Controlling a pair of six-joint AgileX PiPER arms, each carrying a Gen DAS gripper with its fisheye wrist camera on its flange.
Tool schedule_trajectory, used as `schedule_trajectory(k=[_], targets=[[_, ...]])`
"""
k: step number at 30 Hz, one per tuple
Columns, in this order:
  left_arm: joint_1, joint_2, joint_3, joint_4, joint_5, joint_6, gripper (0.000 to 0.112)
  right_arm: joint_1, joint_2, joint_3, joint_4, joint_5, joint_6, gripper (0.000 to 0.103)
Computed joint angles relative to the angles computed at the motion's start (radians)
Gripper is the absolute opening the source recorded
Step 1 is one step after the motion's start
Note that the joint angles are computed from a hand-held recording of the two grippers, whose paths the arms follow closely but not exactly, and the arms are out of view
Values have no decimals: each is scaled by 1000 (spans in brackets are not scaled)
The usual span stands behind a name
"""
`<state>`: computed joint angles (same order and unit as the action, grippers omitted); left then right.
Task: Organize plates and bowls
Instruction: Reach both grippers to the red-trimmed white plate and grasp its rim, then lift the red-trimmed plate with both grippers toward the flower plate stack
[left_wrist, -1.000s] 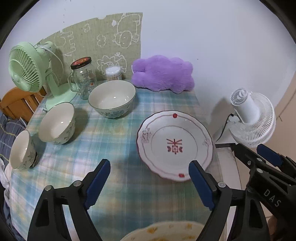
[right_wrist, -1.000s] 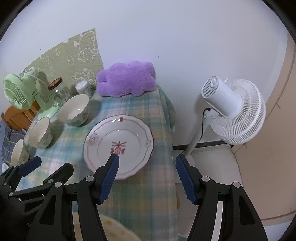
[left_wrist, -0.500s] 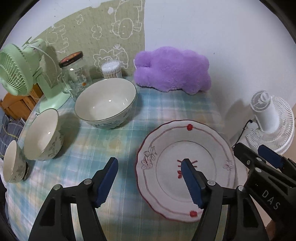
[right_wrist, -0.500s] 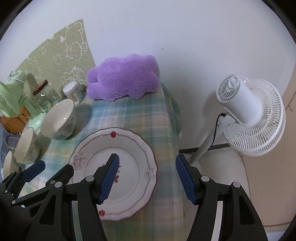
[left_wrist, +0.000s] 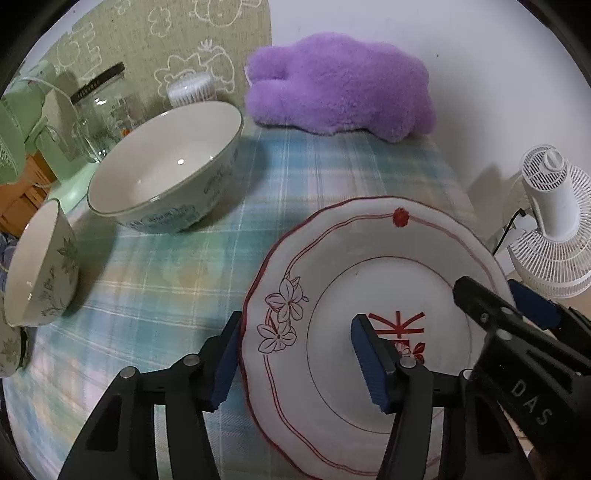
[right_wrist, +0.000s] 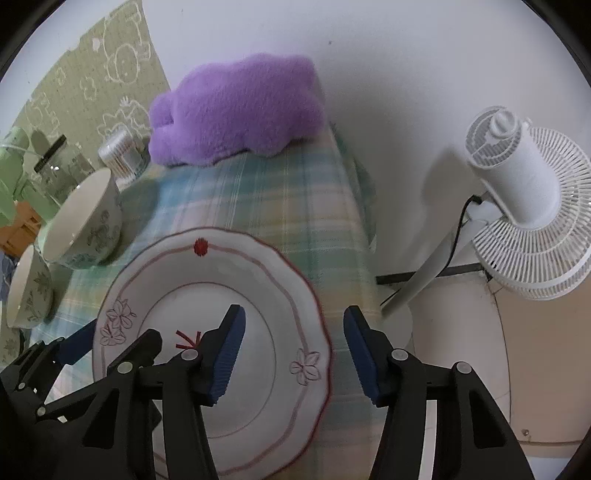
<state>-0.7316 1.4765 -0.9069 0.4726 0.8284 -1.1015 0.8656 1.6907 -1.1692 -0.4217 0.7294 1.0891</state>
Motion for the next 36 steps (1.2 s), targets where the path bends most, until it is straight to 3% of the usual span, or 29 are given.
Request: schedule_trajectory(k=[3,8,12,24,28,36], targets=[[0,-8,12,10,-9,-3,53,-3,14,-4,18,-10,1,56],[27,-34,33,-17,-25,30,46,21,36,-41,-12,52,25,54],[9,-61,48,-3,18,30,47,38,29,-44,36,71,7,54],[-35,-281,194,-149,134,83,47,148,-35,-20,189,143,-18,54],[-109,-283,201,-99,161,21,48,182,-6,-52,150,182,3,56],[-86,-255,192,-91,129,-27,50,196,28,-65,103,184,42,55]])
